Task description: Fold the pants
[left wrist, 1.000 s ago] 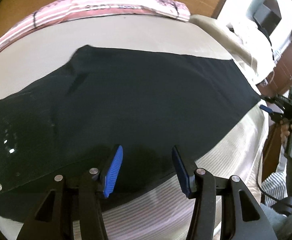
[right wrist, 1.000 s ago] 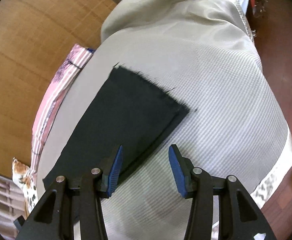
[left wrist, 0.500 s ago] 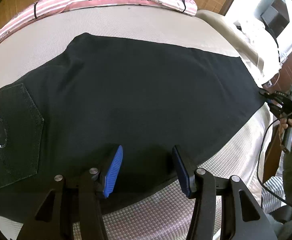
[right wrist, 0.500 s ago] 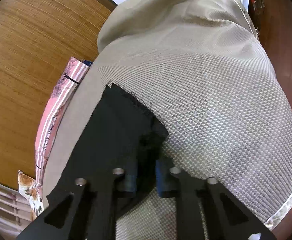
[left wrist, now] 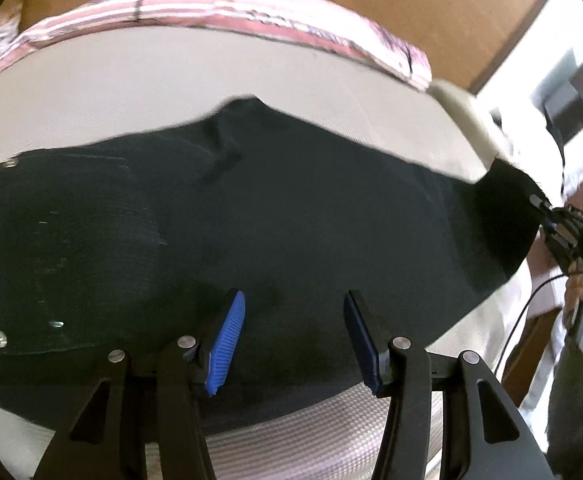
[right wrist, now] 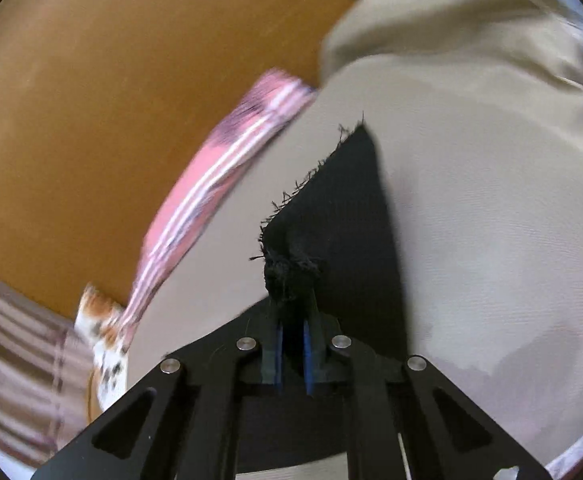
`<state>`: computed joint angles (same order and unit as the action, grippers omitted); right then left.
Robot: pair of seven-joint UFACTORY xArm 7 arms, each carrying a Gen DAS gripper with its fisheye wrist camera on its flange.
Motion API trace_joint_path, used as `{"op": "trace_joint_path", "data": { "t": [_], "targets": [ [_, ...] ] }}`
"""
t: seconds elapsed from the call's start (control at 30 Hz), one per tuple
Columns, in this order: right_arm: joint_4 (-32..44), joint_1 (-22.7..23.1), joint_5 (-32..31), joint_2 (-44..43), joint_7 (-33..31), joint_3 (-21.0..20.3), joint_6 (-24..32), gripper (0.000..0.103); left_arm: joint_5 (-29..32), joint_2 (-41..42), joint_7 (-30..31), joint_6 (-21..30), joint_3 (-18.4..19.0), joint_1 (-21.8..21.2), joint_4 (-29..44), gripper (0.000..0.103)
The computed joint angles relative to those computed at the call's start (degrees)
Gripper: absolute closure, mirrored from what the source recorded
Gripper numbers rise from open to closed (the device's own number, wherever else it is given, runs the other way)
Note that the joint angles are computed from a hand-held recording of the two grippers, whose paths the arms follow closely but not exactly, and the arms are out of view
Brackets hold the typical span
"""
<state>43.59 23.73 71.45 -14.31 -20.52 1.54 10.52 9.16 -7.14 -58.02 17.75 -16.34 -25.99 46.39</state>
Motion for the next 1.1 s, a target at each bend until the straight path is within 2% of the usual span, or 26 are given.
{"op": "trace_joint_path", "data": {
  "t": [0.1, 0.2, 0.33, 0.43, 0.57, 0.83, 0.9, 0.93, 1.0, 1.03, 1.1],
  "targets": [
    [5.11, 1.97, -1.87, 4.27, 0.18, 2.62, 1.09, 0.094, 1.04, -3.60, -2.63, -1.20, -0.11, 1.26, -3.06, 0.050],
    [11.21, 3.82, -1.19, 9.63, -1.98, 5.80, 3.16, 0.094, 1.11, -7.25, -4.57, -1.69, -0.85, 2.46, -6.17, 0.050],
    [16.79, 4.81, -7.49, 15.88, 0.40, 10.80, 5.33, 0.094, -0.17, -10.65, -5.03, -3.12, -1.05, 3.57, -9.54, 0.050],
    [19.45, 5.95, -16.67, 20.41, 4.65, 13.72, 6.29, 0.094, -1.47, -12.06, -4.82, -3.98, -1.04, 4.02, -11.25, 0.050],
    [20.75, 6.72, -24.99, 24.42, 8.73, 16.33, 8.33, 0.094, -4.45, -13.76, -3.32, -5.52, 0.01, 3.21, -13.81, 0.050],
    [19.91, 9.37, -44.16, 27.46, 19.76, 16.71, 9.32, 0.093, -9.20, -11.74, 1.40, -8.39, 1.76, 1.68, -13.68, 0.050],
    [19.76, 8.00, -43.29, 27.48, 19.23, 18.10, 8.94, 0.086, -9.57, -11.19, 2.05, -8.53, 1.53, 1.72, -13.23, 0.050],
    [19.86, 6.91, -41.17, 27.46, 18.09, 19.23, 9.08, 0.076, -9.69, -10.89, 2.37, -8.58, 1.46, 1.73, -12.94, 0.050],
    [20.27, 5.47, -37.37, 27.48, 15.01, 20.98, 9.46, 0.062, -10.63, -10.21, 3.24, -8.64, 1.87, 1.11, -12.31, 0.050],
    [20.09, 6.00, -38.05, 27.12, 15.77, 20.55, 9.15, 0.058, -11.82, -9.78, 4.34, -8.60, 2.71, 0.02, -11.91, 0.050],
    [19.10, 5.84, -37.31, 25.67, 15.65, 20.44, 8.71, 0.058, -15.66, -9.07, 7.77, -9.21, 5.18, -3.41, -11.46, 0.050]
  ]
}}
